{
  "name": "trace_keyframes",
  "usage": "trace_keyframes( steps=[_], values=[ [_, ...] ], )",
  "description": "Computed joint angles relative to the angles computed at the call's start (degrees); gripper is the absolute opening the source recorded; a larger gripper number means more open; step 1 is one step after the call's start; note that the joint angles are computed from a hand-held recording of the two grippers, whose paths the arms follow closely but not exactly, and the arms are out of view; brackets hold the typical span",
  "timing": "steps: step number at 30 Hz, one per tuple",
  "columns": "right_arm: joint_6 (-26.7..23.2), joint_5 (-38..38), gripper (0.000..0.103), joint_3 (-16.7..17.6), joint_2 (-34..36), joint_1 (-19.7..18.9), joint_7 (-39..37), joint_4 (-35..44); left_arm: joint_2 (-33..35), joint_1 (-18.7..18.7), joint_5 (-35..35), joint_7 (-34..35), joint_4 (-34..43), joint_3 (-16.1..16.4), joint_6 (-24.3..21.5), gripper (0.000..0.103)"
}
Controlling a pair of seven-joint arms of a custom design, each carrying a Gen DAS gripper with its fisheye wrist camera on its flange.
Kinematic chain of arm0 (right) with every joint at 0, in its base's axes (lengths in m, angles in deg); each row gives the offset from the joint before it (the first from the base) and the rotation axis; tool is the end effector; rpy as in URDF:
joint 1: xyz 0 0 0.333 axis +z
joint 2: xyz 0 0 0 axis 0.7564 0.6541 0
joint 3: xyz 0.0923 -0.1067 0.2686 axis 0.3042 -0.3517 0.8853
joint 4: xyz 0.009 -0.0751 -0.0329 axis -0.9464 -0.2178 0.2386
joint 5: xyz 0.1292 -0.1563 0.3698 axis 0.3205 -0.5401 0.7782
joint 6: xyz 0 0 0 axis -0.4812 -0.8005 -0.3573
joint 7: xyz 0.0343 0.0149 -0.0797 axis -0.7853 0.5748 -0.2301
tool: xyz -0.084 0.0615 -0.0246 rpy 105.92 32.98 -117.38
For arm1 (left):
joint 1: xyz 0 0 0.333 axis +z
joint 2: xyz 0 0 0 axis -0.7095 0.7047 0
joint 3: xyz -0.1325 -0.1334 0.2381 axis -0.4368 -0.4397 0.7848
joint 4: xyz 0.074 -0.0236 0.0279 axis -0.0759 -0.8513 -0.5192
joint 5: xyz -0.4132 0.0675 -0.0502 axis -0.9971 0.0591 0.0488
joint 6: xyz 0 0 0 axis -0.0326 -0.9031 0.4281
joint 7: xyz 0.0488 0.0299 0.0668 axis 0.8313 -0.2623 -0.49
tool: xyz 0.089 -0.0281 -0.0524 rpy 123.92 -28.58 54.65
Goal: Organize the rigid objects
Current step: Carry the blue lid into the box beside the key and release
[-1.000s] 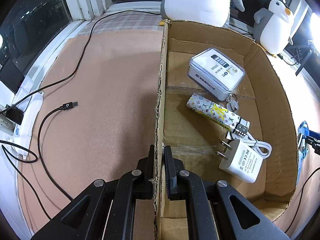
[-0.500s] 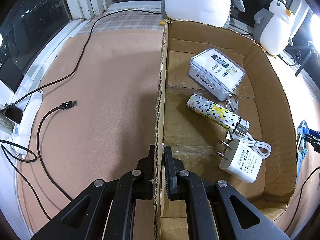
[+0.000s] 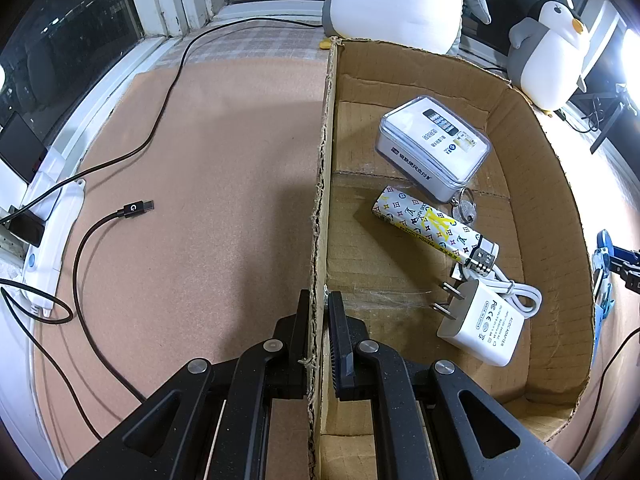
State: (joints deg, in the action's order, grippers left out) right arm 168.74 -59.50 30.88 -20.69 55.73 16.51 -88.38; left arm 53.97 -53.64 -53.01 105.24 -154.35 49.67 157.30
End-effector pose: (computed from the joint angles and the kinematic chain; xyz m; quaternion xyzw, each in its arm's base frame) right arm 0.6514 0.0738 0.5026 -0.7198 0.6747 -0.1185 0.1127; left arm 0.6781 -0.1791 0.4963 -0.6661 0.7230 -0.1501 0.1051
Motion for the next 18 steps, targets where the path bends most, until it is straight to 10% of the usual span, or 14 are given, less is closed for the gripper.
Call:
trace_keyframes(
  steps=[18],
  values=[
    [5.0,1.9,0.044,0.0,-1.1,-0.1,0.3,-2.4,0.0,-0.1,-0.1,-0.1,-0.1,0.0,0.1,0.006]
  ],
)
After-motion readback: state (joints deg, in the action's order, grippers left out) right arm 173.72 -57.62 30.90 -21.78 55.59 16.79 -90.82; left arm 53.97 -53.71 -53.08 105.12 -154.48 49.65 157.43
